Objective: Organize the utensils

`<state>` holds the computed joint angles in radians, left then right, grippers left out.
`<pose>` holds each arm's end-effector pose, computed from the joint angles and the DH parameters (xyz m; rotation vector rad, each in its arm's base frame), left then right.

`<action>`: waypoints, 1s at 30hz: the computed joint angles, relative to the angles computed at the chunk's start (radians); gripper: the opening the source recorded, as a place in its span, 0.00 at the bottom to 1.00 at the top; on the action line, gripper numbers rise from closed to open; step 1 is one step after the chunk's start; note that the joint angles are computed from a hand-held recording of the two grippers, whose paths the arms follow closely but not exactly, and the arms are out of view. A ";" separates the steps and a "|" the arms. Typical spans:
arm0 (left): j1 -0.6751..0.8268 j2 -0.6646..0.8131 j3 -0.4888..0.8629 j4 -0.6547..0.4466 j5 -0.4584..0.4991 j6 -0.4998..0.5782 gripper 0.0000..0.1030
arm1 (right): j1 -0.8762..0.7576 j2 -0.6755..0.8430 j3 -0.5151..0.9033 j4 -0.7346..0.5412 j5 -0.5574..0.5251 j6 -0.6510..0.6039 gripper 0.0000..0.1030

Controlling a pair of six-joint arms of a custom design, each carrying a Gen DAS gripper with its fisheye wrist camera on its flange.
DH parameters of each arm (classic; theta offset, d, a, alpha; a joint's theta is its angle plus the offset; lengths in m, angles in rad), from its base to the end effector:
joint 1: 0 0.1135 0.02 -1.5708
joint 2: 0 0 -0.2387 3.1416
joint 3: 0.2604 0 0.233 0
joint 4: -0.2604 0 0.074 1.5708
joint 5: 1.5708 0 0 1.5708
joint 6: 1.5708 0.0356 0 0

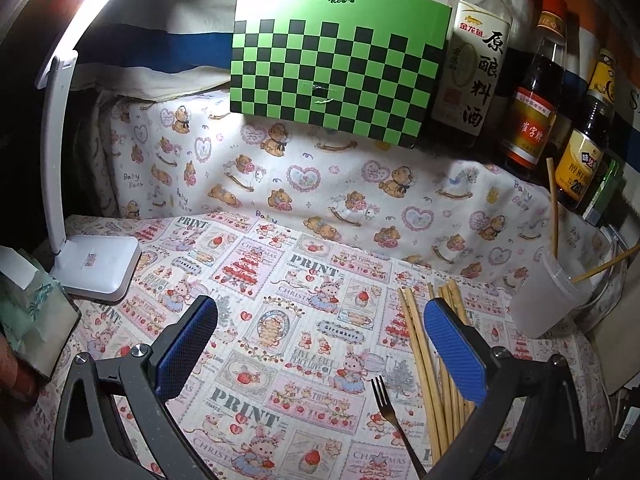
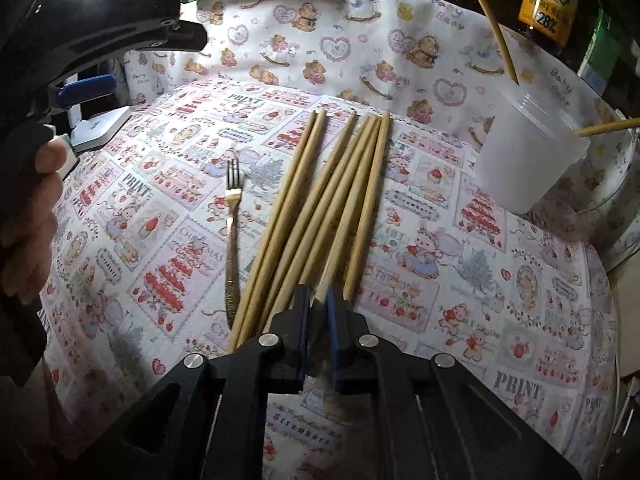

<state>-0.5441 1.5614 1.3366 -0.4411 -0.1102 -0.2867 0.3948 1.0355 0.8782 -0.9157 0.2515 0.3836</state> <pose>0.2900 -0.1709 0.2929 0.2291 2.2406 -0.3280 0.1712 0.0617 0.2475 0.0687 2.5887 -0.0531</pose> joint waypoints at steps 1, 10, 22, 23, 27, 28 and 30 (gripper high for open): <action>-0.001 0.002 0.001 -0.002 -0.003 0.001 0.99 | -0.004 0.003 0.001 -0.005 0.007 -0.003 0.08; 0.011 0.014 0.010 -0.005 -0.006 -0.004 0.99 | -0.080 0.005 -0.005 0.006 -0.016 -0.032 0.09; 0.015 0.025 0.006 0.003 -0.006 -0.009 0.99 | 0.083 -0.334 -0.035 0.099 0.413 0.039 0.07; 0.013 0.029 0.008 0.000 -0.006 -0.008 0.99 | 0.131 -0.358 -0.036 0.111 0.491 0.030 0.07; 0.004 0.047 0.016 -0.011 0.016 -0.001 0.99 | 0.201 -0.472 -0.058 0.180 0.551 0.002 0.07; -0.006 0.058 0.023 -0.017 0.001 0.009 0.98 | 0.239 -0.489 -0.067 0.194 0.610 -0.001 0.07; -0.012 0.084 0.050 -0.050 0.025 0.032 0.87 | 0.304 -0.510 -0.084 0.232 0.737 -0.021 0.07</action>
